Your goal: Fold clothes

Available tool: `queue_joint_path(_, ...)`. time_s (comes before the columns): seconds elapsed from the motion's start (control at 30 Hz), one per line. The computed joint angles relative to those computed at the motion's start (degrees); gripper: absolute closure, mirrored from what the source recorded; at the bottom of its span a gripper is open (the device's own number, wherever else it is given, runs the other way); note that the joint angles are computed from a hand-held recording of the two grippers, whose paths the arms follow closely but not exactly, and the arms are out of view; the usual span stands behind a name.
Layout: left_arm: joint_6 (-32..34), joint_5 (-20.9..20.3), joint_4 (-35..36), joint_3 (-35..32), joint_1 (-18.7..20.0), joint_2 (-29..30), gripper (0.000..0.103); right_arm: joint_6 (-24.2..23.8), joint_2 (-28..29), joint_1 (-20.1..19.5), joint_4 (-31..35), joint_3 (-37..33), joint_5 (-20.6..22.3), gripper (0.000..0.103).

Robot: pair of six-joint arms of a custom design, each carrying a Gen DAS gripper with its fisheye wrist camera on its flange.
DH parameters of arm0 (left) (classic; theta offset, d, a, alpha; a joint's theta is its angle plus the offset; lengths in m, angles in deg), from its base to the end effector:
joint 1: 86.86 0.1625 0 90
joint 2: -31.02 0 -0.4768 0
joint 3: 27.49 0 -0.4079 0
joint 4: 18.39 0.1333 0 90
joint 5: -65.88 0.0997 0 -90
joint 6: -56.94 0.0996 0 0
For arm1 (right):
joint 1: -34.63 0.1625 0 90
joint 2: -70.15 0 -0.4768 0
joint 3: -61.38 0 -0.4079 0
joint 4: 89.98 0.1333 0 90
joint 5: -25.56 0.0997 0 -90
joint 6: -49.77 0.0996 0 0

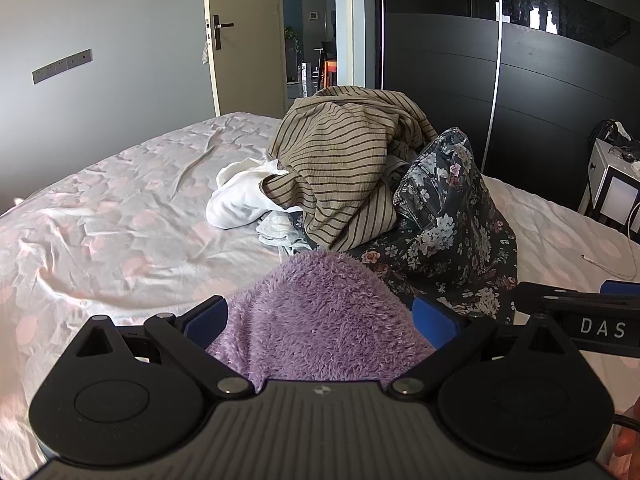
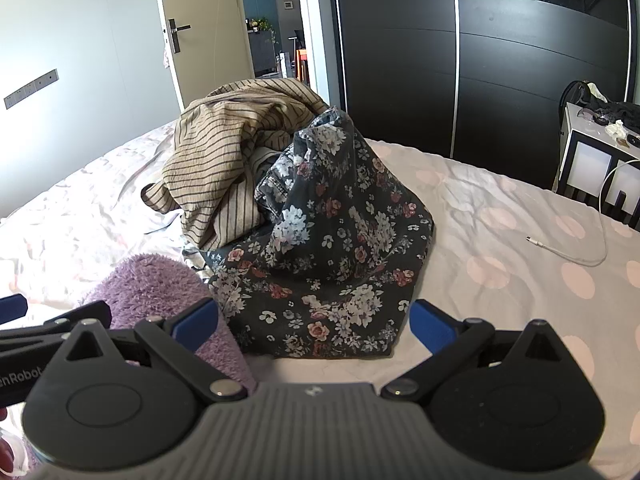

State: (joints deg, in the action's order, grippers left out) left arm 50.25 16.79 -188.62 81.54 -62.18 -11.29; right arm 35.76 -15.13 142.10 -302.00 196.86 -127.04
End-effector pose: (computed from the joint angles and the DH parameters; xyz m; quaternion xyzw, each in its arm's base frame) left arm -0.4880 -0.4428 0.0589 0.4197 0.8314 -0.2932 0.2160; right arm 0.1554 -0.3442 0.4047 -0.1055 -0.7488 0.5136 0.4055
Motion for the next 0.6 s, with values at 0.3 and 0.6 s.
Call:
queue_joint_path(0.3,-1.14,0.13,0.91,0.03,0.01,-0.14,0.002,0.62,-0.08,0.12,0.73,0.12,-0.01,0.000)
queue_joint_path(0.6,-2.01,0.40,1.62,0.09,0.10,-0.31,0.002,0.30,0.14,0.32,0.03,0.12,0.09,0.001)
